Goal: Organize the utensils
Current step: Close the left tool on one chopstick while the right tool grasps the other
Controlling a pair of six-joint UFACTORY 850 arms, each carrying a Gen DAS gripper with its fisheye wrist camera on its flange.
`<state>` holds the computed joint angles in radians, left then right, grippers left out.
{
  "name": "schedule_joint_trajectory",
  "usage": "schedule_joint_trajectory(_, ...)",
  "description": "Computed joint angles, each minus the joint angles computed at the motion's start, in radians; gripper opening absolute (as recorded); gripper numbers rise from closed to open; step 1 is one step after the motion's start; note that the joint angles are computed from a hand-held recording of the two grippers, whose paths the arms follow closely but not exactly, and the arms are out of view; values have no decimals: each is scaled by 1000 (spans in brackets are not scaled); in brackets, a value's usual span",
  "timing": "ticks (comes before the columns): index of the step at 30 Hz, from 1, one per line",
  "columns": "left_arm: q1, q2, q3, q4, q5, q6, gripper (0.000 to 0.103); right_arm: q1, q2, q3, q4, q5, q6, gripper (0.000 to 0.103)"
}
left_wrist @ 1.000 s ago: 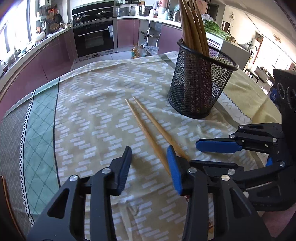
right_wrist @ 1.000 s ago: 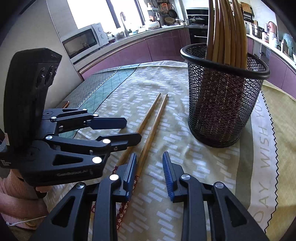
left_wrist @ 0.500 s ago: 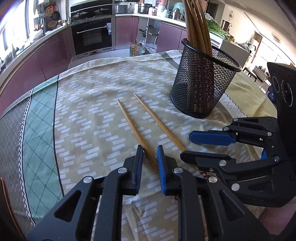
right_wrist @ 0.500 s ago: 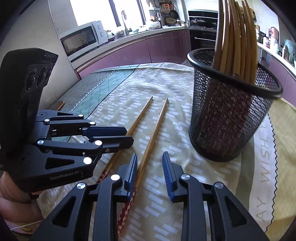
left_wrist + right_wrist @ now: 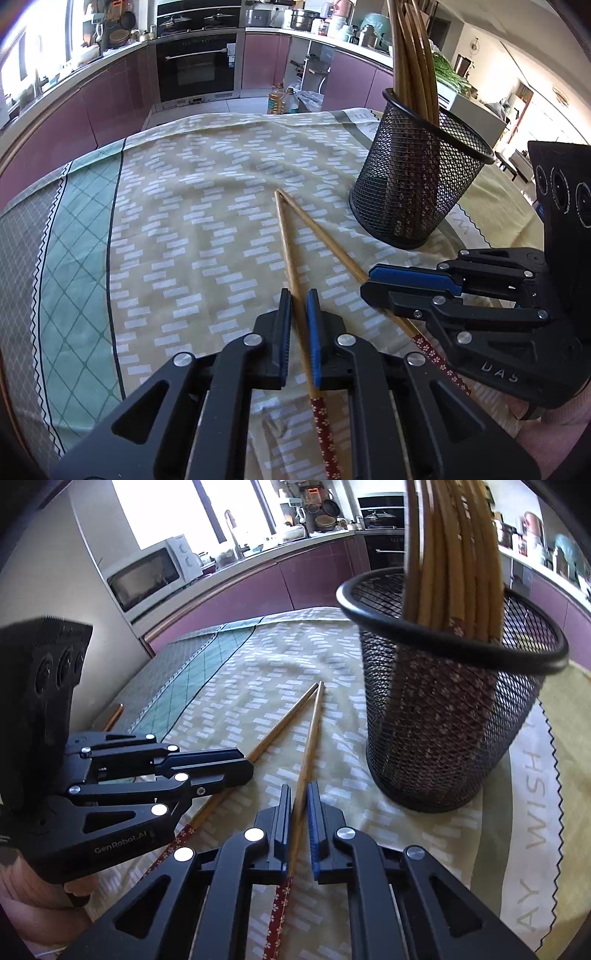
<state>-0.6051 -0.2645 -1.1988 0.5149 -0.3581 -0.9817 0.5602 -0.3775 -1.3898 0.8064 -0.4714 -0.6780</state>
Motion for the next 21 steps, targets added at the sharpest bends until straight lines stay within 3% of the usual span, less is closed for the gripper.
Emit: schedule_joint_trajectory(21, -19, 95, 67, 147, 24, -175, 8, -35, 101, 108, 247, -10, -242, 6)
